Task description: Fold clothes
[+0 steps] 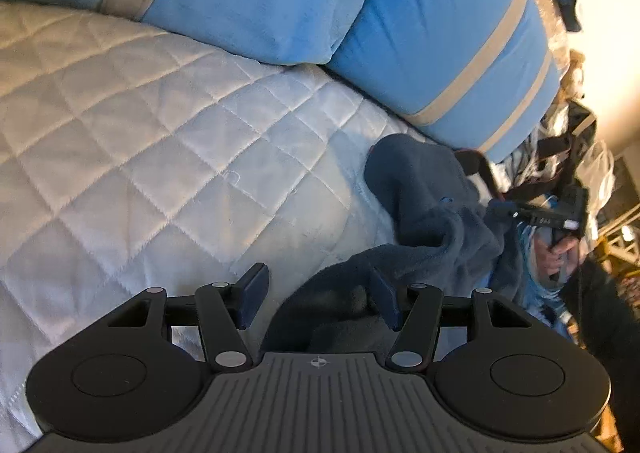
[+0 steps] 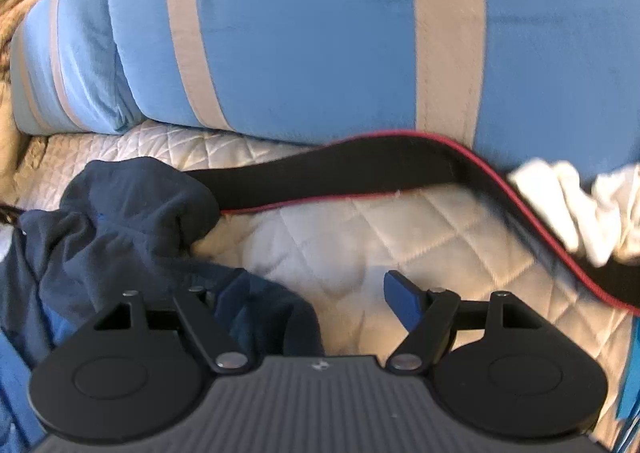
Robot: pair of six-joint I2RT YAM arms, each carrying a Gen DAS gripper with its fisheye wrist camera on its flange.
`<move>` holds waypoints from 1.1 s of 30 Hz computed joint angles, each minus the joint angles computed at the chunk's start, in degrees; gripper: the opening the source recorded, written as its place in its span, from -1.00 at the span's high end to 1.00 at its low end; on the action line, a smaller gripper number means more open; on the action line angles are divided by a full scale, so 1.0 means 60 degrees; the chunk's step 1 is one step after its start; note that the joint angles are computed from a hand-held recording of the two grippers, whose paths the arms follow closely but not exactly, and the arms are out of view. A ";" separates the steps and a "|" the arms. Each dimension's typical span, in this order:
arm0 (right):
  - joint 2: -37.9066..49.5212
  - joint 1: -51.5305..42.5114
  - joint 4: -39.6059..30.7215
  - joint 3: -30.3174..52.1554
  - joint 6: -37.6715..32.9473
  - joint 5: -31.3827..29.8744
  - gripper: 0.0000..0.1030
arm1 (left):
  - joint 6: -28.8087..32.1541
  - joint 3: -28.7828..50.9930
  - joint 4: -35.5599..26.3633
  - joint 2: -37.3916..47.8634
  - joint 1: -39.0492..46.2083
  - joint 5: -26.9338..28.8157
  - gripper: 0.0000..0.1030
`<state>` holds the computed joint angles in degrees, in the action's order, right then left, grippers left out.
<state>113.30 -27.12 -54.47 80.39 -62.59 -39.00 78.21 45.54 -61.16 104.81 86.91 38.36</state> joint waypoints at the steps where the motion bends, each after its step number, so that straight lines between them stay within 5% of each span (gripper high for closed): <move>1: 0.0151 -0.0058 -0.0217 0.0161 0.0022 -0.0067 -0.63 | 0.0032 0.0041 -0.0035 0.0117 0.0060 0.0023 -0.05; 4: 0.0693 -0.0231 -0.1054 0.0764 -0.0075 -0.0278 -0.64 | -0.0094 -0.0032 0.0074 0.0196 0.0072 0.0117 -0.02; 8: 0.1266 -0.0215 -0.2007 0.1363 0.0008 -0.0413 -0.60 | -0.0484 -0.0467 0.0297 -0.0216 -0.0144 0.0103 0.81; 10: 0.1366 -0.0155 -0.2106 0.1341 0.0240 -0.0442 0.10 | -0.1174 -0.1055 0.0948 -0.0995 -0.0220 0.0008 0.85; 11: 0.1381 -0.0172 -0.2105 0.1313 0.0498 -0.0422 0.75 | -0.1505 -0.1329 0.1232 -0.1396 -0.0247 -0.0050 0.87; 15: 0.0328 -0.0483 -0.0504 -0.0050 0.1199 -0.0547 0.79 | -0.2156 -0.1854 0.1561 -0.2804 0.0137 -0.0214 0.88; 23: -0.0192 -0.1390 -0.0610 -0.0326 0.0305 -0.0463 0.79 | -0.2988 -0.2039 0.1869 -0.4089 0.0163 -0.0386 0.88; 24: -0.0383 -0.1322 -0.0362 -0.0552 0.0408 -0.0327 0.73 | -0.3185 -0.2151 0.2014 -0.4388 0.0065 -0.0465 0.86; 26: -0.0929 -0.1249 0.0218 -0.1044 0.0645 -0.0196 0.17 | -0.3259 -0.2101 0.1995 -0.4555 0.0245 -0.0362 0.80; 27: -0.1274 -0.1250 0.0541 -0.1296 0.0777 -0.0200 0.07 | -0.3178 -0.1969 0.1871 -0.4471 0.0473 -0.0206 0.75; 29: -0.2109 -0.1440 0.1328 -0.1937 0.1052 -0.0639 -0.17 | -0.2956 -0.1523 0.1432 -0.4131 0.1056 0.0159 0.37; 33: -0.2418 -0.2047 -0.1106 -0.1322 -0.1339 -0.1669 -0.29 | -0.2366 -0.1170 0.0900 -0.4002 0.1949 0.0214 0.16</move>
<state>98.79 -39.40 -61.11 72.46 -70.63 -49.01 64.02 38.52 -55.76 80.79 98.61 39.65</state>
